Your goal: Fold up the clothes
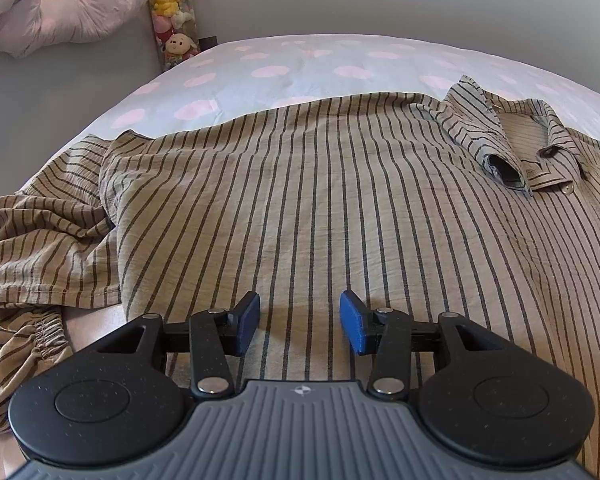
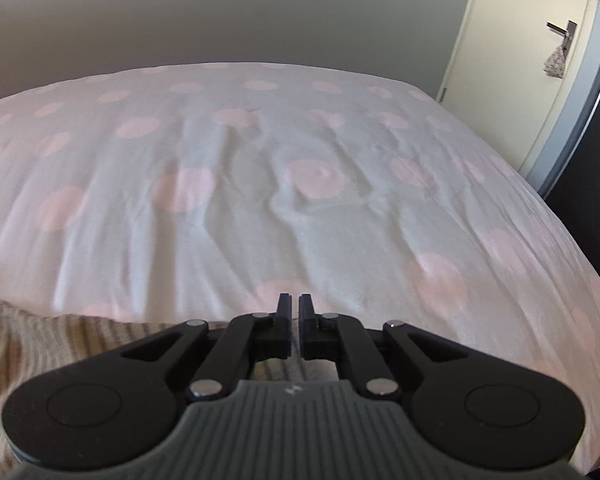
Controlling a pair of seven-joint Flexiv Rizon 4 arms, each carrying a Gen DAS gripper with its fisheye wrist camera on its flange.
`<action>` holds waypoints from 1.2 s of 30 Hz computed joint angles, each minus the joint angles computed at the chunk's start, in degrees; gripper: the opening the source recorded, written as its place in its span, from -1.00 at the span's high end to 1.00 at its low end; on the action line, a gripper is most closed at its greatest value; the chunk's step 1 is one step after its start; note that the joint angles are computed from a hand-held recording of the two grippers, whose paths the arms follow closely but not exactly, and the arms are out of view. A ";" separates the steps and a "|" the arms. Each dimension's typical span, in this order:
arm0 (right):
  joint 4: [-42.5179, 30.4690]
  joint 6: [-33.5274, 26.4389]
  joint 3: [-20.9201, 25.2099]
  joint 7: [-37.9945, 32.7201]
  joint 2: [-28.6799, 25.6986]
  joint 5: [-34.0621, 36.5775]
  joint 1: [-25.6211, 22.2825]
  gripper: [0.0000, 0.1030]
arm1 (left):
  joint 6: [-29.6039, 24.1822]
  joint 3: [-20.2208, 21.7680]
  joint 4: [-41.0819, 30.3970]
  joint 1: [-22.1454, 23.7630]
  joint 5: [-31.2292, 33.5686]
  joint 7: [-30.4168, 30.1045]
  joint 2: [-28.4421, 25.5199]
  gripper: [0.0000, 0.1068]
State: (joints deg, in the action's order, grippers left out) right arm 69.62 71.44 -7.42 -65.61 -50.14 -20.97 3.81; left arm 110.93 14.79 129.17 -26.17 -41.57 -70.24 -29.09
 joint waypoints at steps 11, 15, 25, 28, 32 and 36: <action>9.15 1.39 14.54 -12.37 7.06 8.55 -0.23 0.87 | 0.36 -1.36 3.34 1.51 3.05 -1.22 4.44 0.21; 6.78 -0.81 18.24 -16.97 5.24 11.86 1.15 0.87 | 0.24 -0.91 2.93 0.99 1.73 -0.30 4.02 0.21; -11.50 -8.36 17.19 -22.16 -7.52 14.36 6.83 0.94 | -0.96 -2.14 2.31 4.72 2.61 -2.36 2.11 0.20; -20.36 -10.83 17.12 -22.35 -12.64 15.14 7.80 0.98 | 0.00 -2.42 2.00 5.64 4.22 -3.76 1.47 0.19; -33.07 -15.34 15.82 -21.84 -19.38 15.80 9.35 0.99 | 1.79 -2.90 1.79 6.38 5.59 -4.63 0.47 0.15; -45.28 -19.88 12.79 -19.25 -25.98 15.19 11.21 1.00 | 3.46 -3.78 1.63 7.41 6.62 -4.88 -0.33 0.12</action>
